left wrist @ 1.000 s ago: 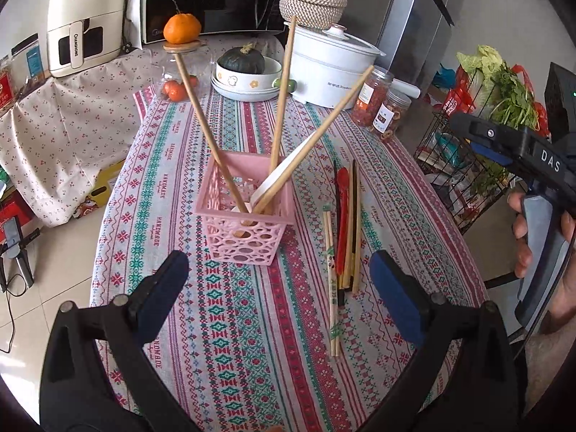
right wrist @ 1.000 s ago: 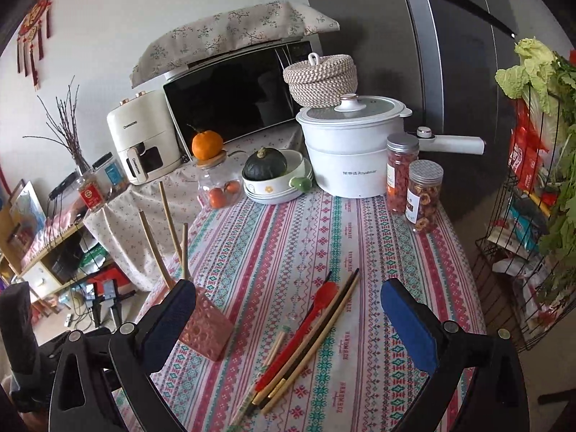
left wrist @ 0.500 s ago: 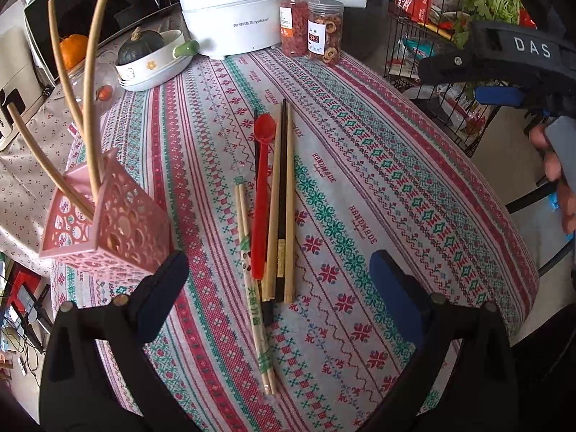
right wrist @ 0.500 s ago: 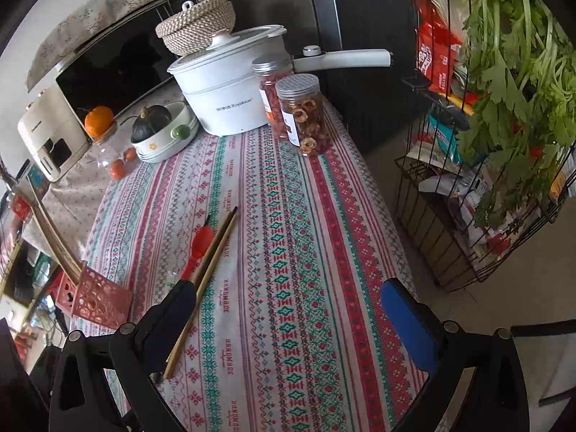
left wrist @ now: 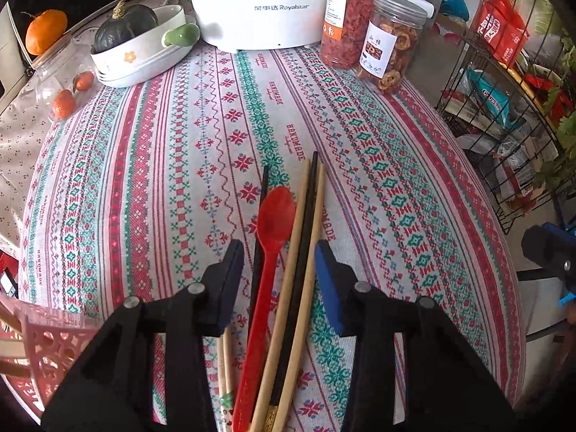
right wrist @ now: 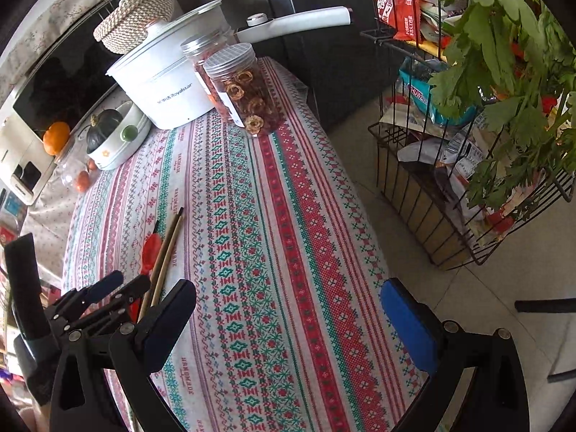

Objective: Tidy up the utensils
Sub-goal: 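Grasp the red spoon and chopsticks with the left tool, then lift the red spoon toward the pink basket with the left tool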

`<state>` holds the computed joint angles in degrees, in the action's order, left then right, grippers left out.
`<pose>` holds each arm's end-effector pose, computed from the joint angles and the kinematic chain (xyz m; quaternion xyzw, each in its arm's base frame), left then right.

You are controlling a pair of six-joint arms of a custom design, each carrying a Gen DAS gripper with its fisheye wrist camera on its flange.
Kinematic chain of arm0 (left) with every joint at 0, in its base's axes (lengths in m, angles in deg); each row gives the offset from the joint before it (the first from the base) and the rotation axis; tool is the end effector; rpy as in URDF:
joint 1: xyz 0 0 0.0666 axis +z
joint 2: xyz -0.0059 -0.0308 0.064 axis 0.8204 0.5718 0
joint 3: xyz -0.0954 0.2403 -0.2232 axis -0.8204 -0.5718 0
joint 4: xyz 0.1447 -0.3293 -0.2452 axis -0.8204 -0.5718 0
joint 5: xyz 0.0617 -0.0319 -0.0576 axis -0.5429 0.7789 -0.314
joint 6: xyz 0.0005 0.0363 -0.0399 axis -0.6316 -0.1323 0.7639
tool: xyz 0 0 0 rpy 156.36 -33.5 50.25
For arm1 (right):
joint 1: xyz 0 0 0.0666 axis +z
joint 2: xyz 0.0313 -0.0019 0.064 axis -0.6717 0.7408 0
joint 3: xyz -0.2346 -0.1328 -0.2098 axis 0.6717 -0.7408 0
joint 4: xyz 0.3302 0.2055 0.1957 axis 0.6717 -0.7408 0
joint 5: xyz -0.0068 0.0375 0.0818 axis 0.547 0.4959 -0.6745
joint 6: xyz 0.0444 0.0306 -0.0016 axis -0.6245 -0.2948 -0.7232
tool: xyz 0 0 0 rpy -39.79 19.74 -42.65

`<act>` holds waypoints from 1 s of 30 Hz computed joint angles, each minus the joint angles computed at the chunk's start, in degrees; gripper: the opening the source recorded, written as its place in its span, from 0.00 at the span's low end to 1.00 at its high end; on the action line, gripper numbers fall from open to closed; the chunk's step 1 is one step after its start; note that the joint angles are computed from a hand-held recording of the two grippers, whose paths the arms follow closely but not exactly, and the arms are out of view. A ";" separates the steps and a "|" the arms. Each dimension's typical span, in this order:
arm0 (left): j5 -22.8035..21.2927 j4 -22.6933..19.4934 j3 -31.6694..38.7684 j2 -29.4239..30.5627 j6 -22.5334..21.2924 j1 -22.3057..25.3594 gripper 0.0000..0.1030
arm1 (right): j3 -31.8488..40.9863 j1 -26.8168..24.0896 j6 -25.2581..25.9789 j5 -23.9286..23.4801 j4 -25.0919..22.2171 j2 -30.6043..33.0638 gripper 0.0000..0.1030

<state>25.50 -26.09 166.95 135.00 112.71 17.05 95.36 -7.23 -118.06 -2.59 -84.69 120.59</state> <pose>0.4097 -0.3130 0.3456 0.0927 0.9692 -0.0292 0.2263 0.3764 0.2559 0.3809 0.1027 0.9627 0.0946 0.2318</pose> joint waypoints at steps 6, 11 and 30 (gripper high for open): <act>2.84 -1.62 3.77 4.73 1.54 2.00 0.33 | -0.16 -0.79 0.74 -1.76 0.83 0.30 1.00; 2.30 -2.89 4.61 5.66 0.25 1.50 0.13 | -0.04 -0.97 1.56 -2.58 1.24 0.31 1.00; 4.78 5.10 -7.81 -15.95 -3.93 -2.59 0.06 | 0.61 0.25 1.40 -5.13 2.25 0.92 1.00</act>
<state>30.28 -21.00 159.14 119.05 108.79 14.46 95.97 -6.97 -116.66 -7.72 -82.44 121.51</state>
